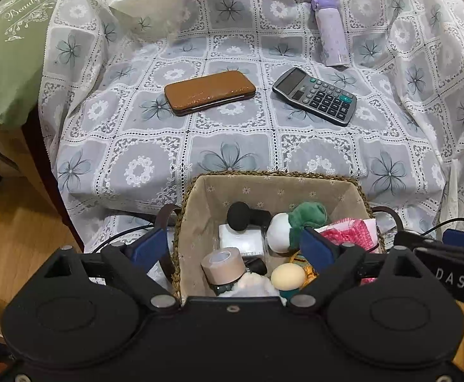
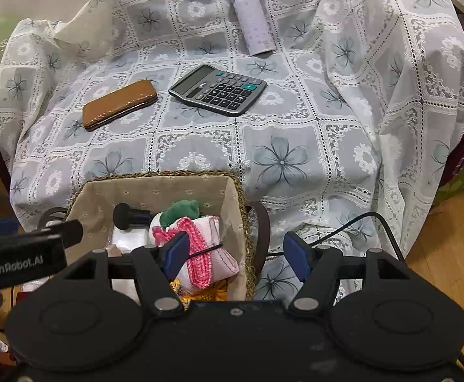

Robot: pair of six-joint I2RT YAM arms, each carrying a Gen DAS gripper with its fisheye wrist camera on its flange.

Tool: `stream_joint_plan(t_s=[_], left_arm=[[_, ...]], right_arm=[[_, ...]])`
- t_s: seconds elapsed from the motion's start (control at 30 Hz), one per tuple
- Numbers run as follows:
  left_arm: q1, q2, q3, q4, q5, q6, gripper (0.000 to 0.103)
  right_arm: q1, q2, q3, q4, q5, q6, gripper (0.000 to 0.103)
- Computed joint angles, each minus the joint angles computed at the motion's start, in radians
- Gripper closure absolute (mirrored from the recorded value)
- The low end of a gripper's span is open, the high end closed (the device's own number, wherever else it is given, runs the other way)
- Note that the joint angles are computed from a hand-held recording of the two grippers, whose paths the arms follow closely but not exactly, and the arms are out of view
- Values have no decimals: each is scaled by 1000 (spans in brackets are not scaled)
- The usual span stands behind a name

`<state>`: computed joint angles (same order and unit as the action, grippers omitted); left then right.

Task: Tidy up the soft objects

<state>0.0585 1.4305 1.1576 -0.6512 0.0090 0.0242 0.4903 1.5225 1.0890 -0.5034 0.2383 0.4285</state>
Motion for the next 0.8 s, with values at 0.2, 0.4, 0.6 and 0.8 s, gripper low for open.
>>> stream_joint_plan(t_s=[0.2,0.4,0.6,0.8], left_arm=[[5,-8,-15,-10,4,-7,14],[-6,-29,-39,-3,-2,5,14],[-15,-37,-46,-1,-18,-2,13],[-14,-47,-55,4,-31,-14,9]], right_arm=[[-1,4,3,-9,7,7,38],[-3,11,6,-16,8,16,37],[-3,16,9,-22,11,24,37],[-1,19,12,-26,16,28,37]])
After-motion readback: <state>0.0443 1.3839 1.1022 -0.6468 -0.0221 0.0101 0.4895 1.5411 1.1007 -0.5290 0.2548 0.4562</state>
